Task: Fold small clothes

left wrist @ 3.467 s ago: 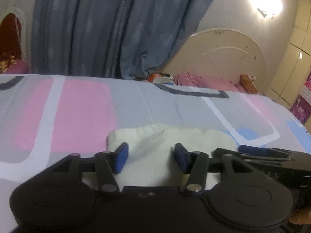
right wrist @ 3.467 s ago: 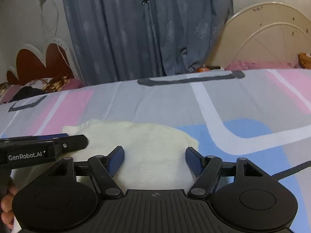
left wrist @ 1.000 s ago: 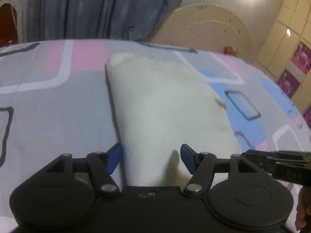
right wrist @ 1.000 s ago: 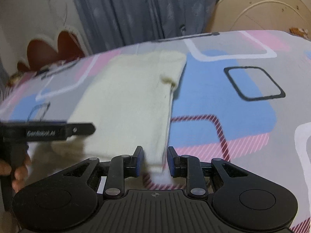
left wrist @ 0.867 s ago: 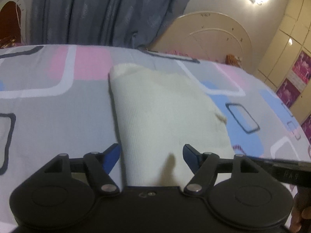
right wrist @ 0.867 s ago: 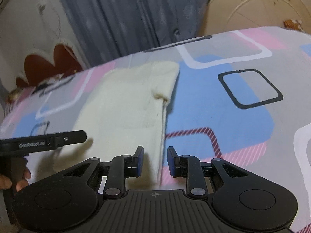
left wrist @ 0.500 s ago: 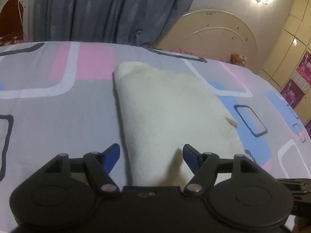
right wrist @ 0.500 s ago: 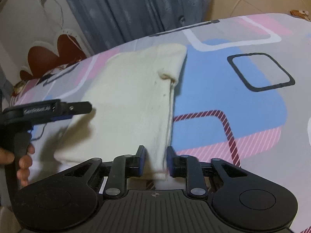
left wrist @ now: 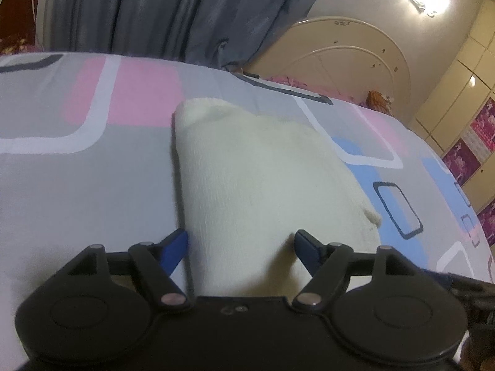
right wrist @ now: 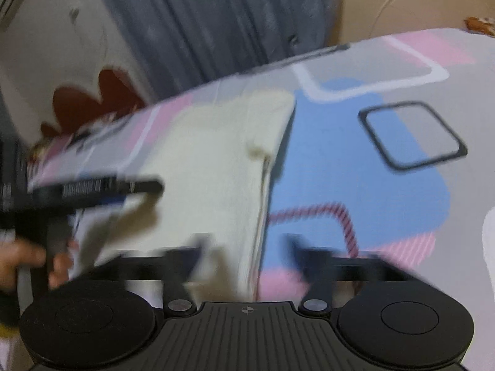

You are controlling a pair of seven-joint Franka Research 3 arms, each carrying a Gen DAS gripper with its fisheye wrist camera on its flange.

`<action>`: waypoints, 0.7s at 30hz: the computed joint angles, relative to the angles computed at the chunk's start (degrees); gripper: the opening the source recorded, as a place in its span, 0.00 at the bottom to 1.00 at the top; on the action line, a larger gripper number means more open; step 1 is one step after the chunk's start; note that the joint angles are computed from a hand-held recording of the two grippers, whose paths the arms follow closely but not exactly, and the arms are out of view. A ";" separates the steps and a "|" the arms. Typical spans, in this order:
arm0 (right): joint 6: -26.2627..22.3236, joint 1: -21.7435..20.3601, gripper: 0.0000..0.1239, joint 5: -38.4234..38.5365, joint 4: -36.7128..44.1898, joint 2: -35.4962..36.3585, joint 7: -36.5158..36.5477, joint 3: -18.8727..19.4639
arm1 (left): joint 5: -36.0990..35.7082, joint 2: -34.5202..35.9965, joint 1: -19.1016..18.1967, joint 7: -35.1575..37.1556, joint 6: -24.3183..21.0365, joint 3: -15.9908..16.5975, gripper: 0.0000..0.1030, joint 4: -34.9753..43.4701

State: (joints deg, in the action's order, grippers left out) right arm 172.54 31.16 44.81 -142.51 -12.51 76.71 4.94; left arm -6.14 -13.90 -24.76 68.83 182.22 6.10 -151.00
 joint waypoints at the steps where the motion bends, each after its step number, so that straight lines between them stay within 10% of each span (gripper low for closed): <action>1: -0.14 1.32 0.67 2.69 1.76 1.50 -2.16 -1.41 | -1.14 0.55 -2.10 0.65 -0.02 2.06 0.73 0.48; 8: -3.39 0.28 0.67 23.98 12.81 11.32 -15.80 -1.96 | -13.48 2.31 -18.79 11.41 0.98 17.28 0.75 2.40; 14: -4.64 -4.18 0.66 27.03 17.30 16.17 -19.26 1.93 | -21.02 2.35 -30.81 18.54 2.52 27.96 0.72 3.30; 21: -6.19 -7.09 0.37 28.68 18.24 17.14 -20.85 4.61 | -17.84 1.27 -38.01 16.93 4.69 35.32 0.50 2.78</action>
